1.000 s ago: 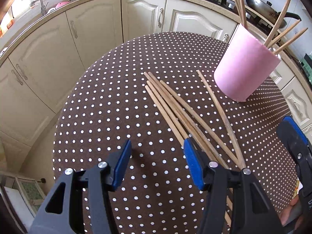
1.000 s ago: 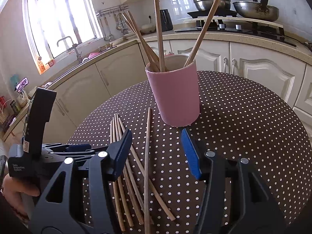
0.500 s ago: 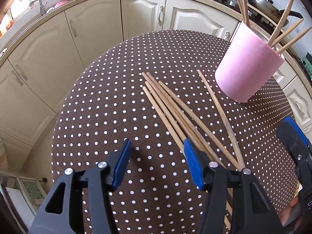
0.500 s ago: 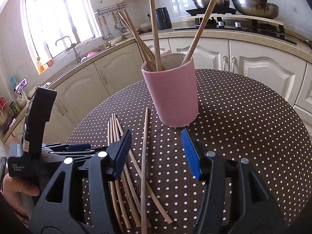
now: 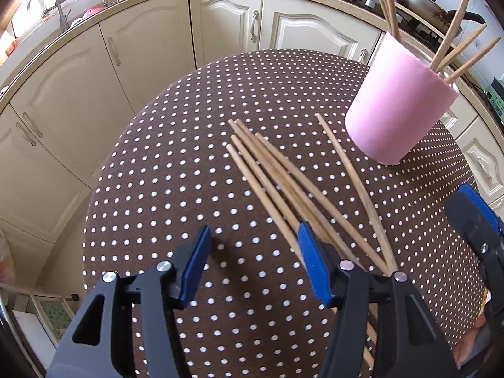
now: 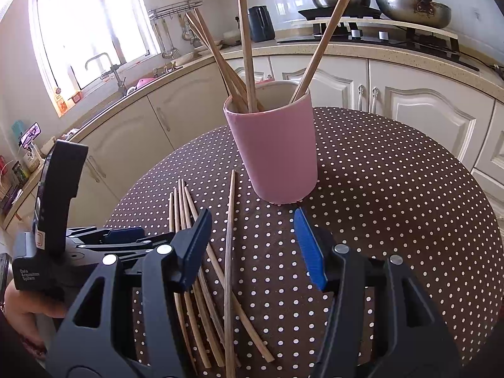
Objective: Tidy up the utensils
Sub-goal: 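Lower the right gripper toward the chopsticks lying beside the cup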
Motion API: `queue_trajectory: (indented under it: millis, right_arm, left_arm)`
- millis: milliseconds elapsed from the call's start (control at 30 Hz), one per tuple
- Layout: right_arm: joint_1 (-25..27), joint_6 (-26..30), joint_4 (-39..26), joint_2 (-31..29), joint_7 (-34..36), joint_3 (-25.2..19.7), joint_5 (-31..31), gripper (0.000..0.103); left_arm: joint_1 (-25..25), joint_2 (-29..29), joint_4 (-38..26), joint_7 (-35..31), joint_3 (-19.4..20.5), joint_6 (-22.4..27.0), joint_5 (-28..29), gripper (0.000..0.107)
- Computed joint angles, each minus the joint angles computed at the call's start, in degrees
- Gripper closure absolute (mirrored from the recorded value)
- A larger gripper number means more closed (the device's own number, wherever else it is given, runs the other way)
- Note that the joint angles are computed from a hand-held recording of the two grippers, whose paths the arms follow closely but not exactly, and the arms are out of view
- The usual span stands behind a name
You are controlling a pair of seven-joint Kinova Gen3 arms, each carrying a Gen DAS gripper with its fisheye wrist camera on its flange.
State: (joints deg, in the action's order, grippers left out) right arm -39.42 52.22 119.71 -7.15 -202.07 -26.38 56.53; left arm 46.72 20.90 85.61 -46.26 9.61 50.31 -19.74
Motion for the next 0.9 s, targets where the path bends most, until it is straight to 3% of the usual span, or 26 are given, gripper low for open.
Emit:
queue_trajectory:
  millis: [533,767,900]
  right_arm:
    - [0.58,-1.66,-2.24,1.63,4.6,2.31,-4.02,0.047]
    - [1.46,-2.84,-2.62,1.31,7.31,3.05,-6.15,0.047]
    - [2.08,-2.95,-3.58,1.86,9.96,3.29,-7.85,0.047]
  left_arm:
    - [-0.33,0.05,-0.21,-1.5,0.13,-0.04,0.36,0.05]
    - [-3.25,-0.76,0.08,-6.86,1.53,0.27,4.41,0.063]
    - [-2.79,-0.22,-0.74,-7.29,1.11,0.86,4.51,0.063]
